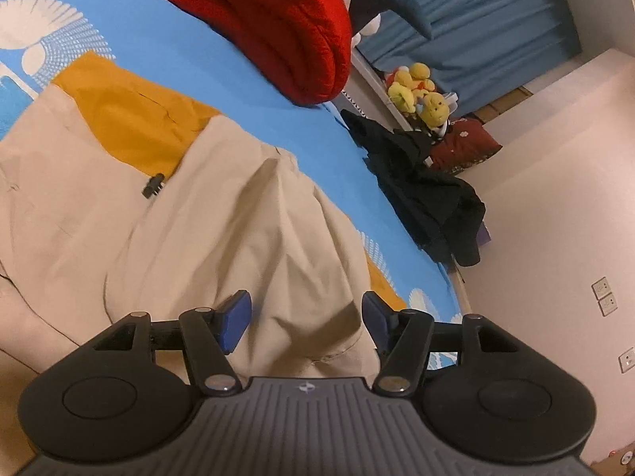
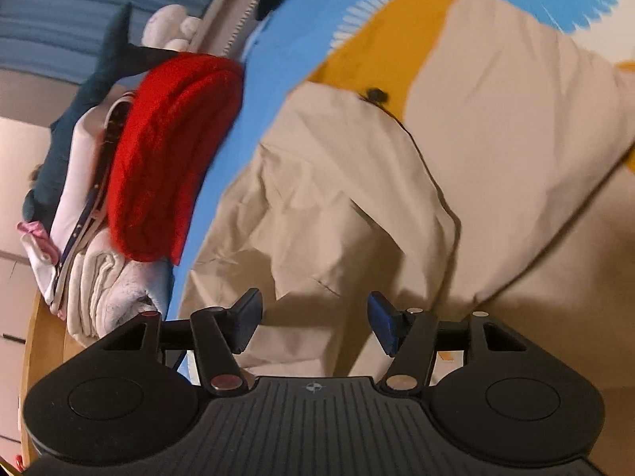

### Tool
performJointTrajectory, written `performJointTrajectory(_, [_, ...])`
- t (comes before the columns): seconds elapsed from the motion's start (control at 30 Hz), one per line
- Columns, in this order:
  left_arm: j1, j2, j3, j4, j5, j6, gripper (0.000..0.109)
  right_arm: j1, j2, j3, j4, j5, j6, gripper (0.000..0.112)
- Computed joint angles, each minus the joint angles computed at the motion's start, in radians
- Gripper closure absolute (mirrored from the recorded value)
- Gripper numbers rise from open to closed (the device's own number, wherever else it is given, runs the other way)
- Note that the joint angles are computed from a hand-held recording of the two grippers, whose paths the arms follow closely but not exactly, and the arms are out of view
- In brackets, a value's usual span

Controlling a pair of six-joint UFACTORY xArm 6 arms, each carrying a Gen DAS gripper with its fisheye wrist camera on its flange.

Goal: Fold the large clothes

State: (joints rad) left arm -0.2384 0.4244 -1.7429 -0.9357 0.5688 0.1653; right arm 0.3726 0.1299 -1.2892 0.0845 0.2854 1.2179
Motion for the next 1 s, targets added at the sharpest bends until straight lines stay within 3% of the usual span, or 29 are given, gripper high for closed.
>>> performJointTrajectory(0.07, [0.005, 0.003, -0.015, 0.03, 0.001, -0.013, 0.049, 0.003, 0.009, -0.01, -0.01, 0.002, -0.002, 0.079])
performJointTrajectory(0.1, [0.006, 0.035, -0.057, 0.109, -0.003, -0.05, 0.064, 0.003, 0.015, -0.018, -0.021, 0.002, -0.015, 0.094])
performJointTrajectory(0.17, [0.017, 0.095, -0.133, 0.318, 0.102, -0.166, 0.087, 0.009, 0.027, -0.047, -0.117, 0.03, 0.009, 0.097])
performJointTrajectory(0.23, [0.029, 0.153, -0.208, 0.486, 0.286, -0.308, 0.092, 0.016, 0.057, -0.106, -0.106, 0.115, -0.063, 0.1])
performJointTrajectory(0.27, [0.031, 0.162, -0.211, 0.507, 0.325, -0.343, 0.095, 0.02, 0.071, -0.134, -0.07, 0.184, -0.113, 0.1])
performJointTrajectory(0.33, [0.03, 0.166, -0.235, 0.523, 0.343, -0.35, 0.094, 0.021, 0.09, -0.161, -0.021, 0.299, -0.15, 0.103])
performJointTrajectory(0.4, [0.026, 0.161, -0.255, 0.546, 0.349, -0.333, 0.086, 0.024, 0.097, -0.161, -0.035, 0.332, -0.131, 0.103])
performJointTrajectory(0.47, [0.028, 0.117, -0.201, 0.518, 0.295, -0.301, 0.077, 0.027, 0.105, -0.191, -0.065, 0.361, -0.13, 0.102])
performJointTrajectory(0.57, [0.03, 0.07, -0.141, 0.477, 0.187, -0.239, 0.076, 0.031, 0.097, -0.212, -0.129, 0.393, -0.101, 0.095])
performJointTrajectory(0.63, [0.029, 0.053, -0.119, 0.537, 0.129, -0.262, 0.077, 0.034, 0.08, -0.213, -0.194, 0.398, -0.048, 0.088])
performJointTrajectory(0.7, [0.038, 0.07, -0.142, 0.622, 0.178, -0.331, 0.077, 0.044, 0.07, -0.232, -0.298, 0.411, 0.001, 0.081])
performJointTrajectory(0.77, [0.048, 0.112, -0.208, 0.719, 0.313, -0.411, 0.08, 0.048, 0.07, -0.246, -0.391, 0.413, 0.046, 0.077])
performJointTrajectory(0.83, [0.051, 0.118, -0.214, 0.77, 0.354, -0.461, 0.08, 0.041, 0.057, -0.224, -0.383, 0.407, 0.063, 0.077])
performJointTrajectory(0.9, [0.046, 0.09, -0.182, 0.783, 0.303, -0.457, 0.081, 0.023, 0.06, -0.204, -0.297, 0.423, 0.056, 0.078])
performJointTrajectory(1.0, [0.031, 0.021, -0.08, 0.73, 0.134, -0.347, 0.081, 0.019, 0.054, -0.194, -0.271, 0.459, 0.064, 0.08])
